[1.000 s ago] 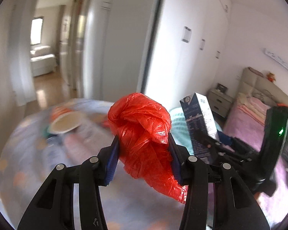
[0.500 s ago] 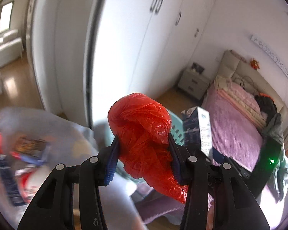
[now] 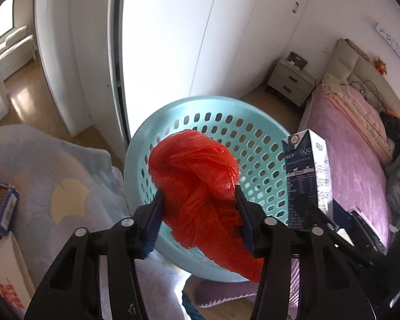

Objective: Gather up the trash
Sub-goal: 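Carry bag and carton to the teal basket and open both tools to drop them, then grasp the clear plastic bottle with the left tool while the right tool grasps the navy milk carton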

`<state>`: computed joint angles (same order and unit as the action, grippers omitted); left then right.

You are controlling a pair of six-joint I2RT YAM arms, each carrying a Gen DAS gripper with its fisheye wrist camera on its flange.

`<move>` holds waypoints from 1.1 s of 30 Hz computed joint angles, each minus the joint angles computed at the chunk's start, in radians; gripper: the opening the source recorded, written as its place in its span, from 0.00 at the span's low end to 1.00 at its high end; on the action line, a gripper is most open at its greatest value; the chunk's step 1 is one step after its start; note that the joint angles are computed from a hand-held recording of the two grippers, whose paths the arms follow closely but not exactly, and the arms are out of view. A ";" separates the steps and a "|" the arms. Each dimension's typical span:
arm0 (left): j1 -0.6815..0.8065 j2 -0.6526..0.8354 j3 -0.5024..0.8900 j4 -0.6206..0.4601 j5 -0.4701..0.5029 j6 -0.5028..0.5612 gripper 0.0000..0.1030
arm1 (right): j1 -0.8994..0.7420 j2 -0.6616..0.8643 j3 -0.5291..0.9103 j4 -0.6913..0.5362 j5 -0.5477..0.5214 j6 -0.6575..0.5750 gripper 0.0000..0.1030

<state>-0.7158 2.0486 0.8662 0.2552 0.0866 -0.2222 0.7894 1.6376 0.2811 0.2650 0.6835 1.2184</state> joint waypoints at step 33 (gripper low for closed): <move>0.891 -1.105 -0.693 -0.327 0.534 0.322 0.70 | 0.525 0.035 0.517 -0.531 0.321 0.128 0.60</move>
<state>0.1753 0.9439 0.1731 -0.0713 0.6208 0.1000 1.3140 1.6727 0.7976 -0.2664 1.0047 1.3462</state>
